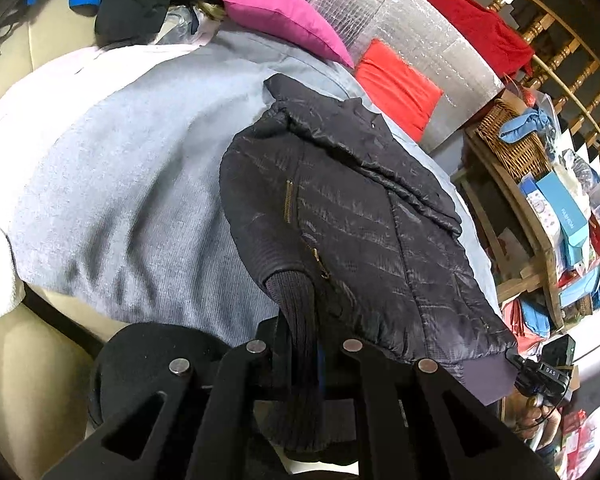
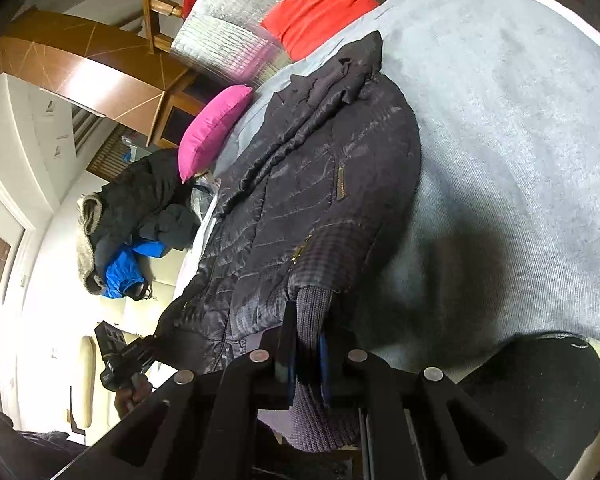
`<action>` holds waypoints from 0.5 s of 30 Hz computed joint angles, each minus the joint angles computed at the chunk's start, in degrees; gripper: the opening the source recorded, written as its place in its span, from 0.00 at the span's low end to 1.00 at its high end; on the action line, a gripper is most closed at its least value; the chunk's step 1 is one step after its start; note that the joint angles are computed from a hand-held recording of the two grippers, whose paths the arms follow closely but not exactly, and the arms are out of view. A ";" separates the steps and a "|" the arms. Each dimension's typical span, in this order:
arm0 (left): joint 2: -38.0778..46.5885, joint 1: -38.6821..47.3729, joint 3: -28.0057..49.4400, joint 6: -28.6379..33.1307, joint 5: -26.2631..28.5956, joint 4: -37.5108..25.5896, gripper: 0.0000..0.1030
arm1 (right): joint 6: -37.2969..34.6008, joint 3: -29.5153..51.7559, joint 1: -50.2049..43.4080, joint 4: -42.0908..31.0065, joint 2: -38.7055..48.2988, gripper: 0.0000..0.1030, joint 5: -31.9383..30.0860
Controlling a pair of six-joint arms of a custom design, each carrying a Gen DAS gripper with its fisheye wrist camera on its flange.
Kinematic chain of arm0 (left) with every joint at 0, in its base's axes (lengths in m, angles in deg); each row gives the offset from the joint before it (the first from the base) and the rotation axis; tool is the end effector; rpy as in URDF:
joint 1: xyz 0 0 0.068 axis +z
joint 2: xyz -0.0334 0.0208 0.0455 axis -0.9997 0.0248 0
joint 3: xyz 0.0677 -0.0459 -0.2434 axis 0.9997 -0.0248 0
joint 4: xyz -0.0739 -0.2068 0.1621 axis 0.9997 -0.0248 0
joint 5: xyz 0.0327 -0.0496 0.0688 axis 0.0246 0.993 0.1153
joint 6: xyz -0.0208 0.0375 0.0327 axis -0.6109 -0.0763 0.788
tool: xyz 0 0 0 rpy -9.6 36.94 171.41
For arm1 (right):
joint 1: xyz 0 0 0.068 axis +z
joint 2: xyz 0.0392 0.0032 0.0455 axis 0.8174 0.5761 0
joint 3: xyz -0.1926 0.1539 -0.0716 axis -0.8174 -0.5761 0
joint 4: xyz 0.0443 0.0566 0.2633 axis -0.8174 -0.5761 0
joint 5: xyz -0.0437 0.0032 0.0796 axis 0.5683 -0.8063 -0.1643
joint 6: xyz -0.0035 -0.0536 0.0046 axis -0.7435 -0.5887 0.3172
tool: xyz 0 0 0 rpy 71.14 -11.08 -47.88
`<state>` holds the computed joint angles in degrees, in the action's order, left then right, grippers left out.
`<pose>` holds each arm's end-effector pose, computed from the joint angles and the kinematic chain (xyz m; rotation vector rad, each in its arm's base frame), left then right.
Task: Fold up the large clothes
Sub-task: 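Carry the held hem over the jacket body toward the collar with both grippers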
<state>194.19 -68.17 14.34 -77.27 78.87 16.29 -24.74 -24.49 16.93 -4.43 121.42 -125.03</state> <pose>0.3559 0.1073 0.0844 -0.0125 2.4729 -0.7597 0.2385 -0.1492 0.0573 0.4958 2.2841 0.9609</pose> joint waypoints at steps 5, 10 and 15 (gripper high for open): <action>-1.44 0.41 -0.39 -0.70 1.44 0.73 0.08 | 0.11 -0.54 -0.23 0.39 -1.60 0.09 -0.66; -1.88 0.36 -0.16 -1.47 2.12 1.37 0.08 | 0.44 -0.52 -0.54 0.37 -2.81 0.09 -1.39; -2.17 0.00 0.06 -2.82 2.74 2.18 0.08 | 1.83 -0.74 -0.36 1.88 -2.88 0.09 -1.83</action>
<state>192.02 -68.17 14.39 -80.09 81.61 18.47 -22.91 -25.22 16.57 -2.55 118.55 -126.86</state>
